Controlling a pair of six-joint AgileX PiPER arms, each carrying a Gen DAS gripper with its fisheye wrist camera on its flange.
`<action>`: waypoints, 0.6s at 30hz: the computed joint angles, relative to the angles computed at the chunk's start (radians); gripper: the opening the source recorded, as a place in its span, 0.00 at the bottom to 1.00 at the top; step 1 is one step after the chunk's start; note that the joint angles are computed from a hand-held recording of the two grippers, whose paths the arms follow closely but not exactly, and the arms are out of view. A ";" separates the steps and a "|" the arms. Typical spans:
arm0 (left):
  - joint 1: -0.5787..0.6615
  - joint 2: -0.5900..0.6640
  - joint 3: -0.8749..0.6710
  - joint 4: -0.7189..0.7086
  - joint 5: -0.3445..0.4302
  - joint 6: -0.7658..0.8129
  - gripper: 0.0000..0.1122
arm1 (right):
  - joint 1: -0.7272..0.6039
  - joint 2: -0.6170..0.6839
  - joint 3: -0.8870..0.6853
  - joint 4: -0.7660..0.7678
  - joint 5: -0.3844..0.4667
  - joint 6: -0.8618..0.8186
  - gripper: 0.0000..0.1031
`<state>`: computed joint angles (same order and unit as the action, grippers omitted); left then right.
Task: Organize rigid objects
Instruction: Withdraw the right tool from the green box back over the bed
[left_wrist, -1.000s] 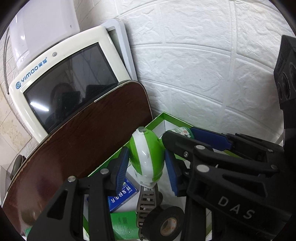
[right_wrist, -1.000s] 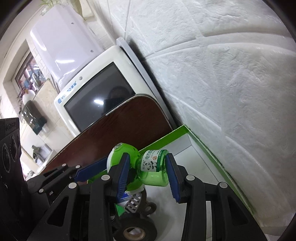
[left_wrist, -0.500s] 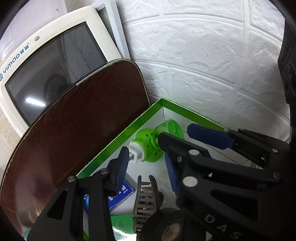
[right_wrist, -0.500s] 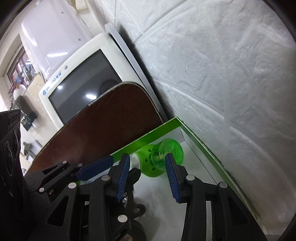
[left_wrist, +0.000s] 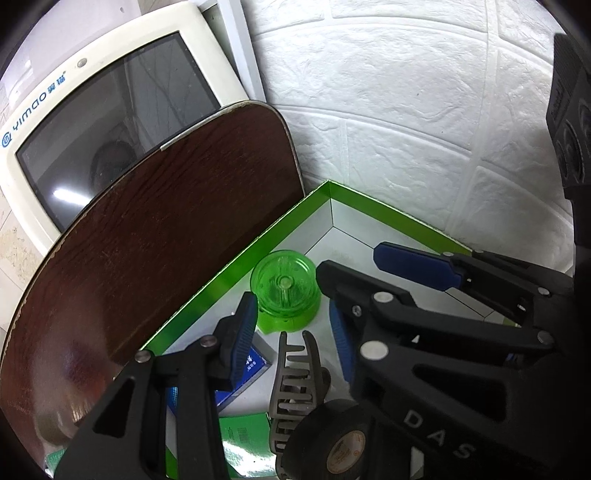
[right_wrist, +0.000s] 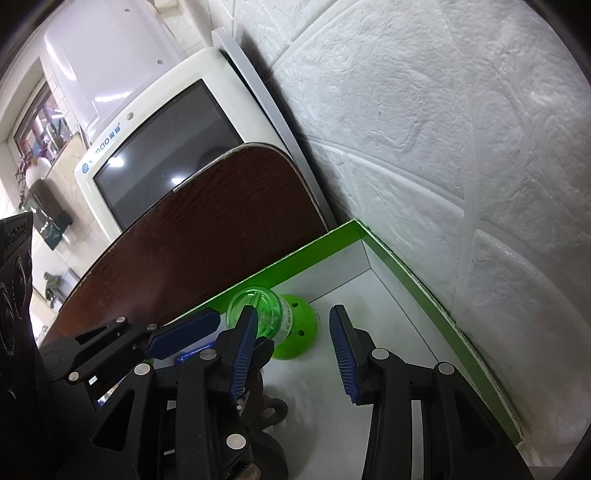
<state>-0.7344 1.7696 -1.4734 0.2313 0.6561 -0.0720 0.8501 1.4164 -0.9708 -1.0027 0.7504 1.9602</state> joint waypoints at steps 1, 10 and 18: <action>0.001 -0.008 0.007 0.000 0.001 -0.003 0.34 | -0.002 0.000 0.000 0.005 -0.004 -0.005 0.42; 0.037 -0.204 0.164 0.036 -0.025 -0.050 0.57 | 0.029 -0.020 -0.024 0.061 0.026 -0.060 0.42; 0.197 -0.457 0.366 0.013 -0.067 -0.019 0.59 | 0.162 0.047 -0.180 0.064 0.120 -0.130 0.45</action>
<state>-0.5375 1.3126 -1.1070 0.2442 0.5894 -0.0907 1.0123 1.4633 -1.1508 -0.9388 0.8699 1.8297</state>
